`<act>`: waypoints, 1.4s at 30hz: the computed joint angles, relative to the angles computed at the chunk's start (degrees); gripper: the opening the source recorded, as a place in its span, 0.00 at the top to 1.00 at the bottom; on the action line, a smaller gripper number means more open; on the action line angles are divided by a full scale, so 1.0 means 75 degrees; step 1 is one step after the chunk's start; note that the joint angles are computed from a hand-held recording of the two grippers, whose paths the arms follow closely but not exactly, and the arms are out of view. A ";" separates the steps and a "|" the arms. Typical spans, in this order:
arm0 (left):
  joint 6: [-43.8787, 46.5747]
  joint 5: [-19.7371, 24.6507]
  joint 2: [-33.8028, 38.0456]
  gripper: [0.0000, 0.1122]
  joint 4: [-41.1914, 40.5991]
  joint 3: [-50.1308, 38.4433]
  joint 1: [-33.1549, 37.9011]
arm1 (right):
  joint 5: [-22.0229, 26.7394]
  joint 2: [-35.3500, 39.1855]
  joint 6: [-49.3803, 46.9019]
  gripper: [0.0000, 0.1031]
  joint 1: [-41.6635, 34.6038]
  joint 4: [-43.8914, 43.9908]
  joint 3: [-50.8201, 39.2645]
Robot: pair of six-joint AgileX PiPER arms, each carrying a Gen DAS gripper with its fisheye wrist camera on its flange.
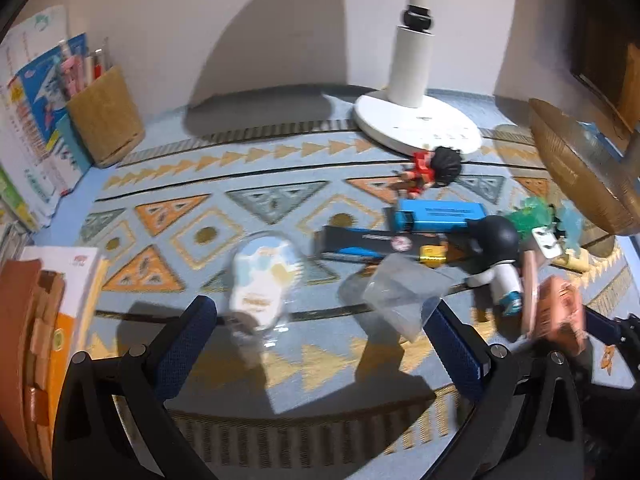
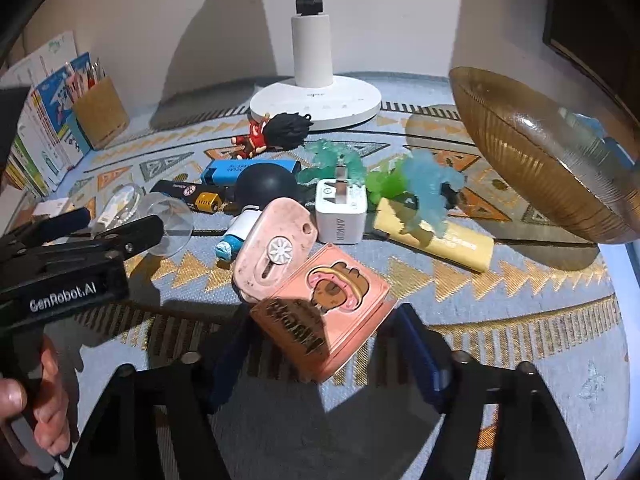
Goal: Organize rigid objects
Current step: 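Grasp the clear plastic cup with left tool while right tool grasps pink printed box, then carry the cup with left tool while right tool carries the box to the glass bowl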
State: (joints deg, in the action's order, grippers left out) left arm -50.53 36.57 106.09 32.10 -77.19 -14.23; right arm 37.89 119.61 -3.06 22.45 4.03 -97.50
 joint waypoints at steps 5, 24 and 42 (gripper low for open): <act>-0.0496 0.0079 -0.0256 0.09 0.0363 0.0422 0.0155 | -0.0052 -0.0198 0.0261 0.45 -0.0558 -0.0105 0.0277; 0.2757 -0.0928 0.0419 0.63 -0.2127 -0.0258 -0.0013 | 0.0317 0.0229 -0.1710 0.61 -0.0935 0.1133 -0.0451; -0.1318 -0.1283 -0.2087 0.68 0.0432 0.2316 -0.2016 | 0.0283 -0.2136 -0.4242 0.61 -0.1829 0.3223 0.2189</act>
State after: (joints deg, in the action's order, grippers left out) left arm -60.41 26.95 90.44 35.33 -59.82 -29.35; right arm 40.02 103.59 -34.87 8.73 28.21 -81.09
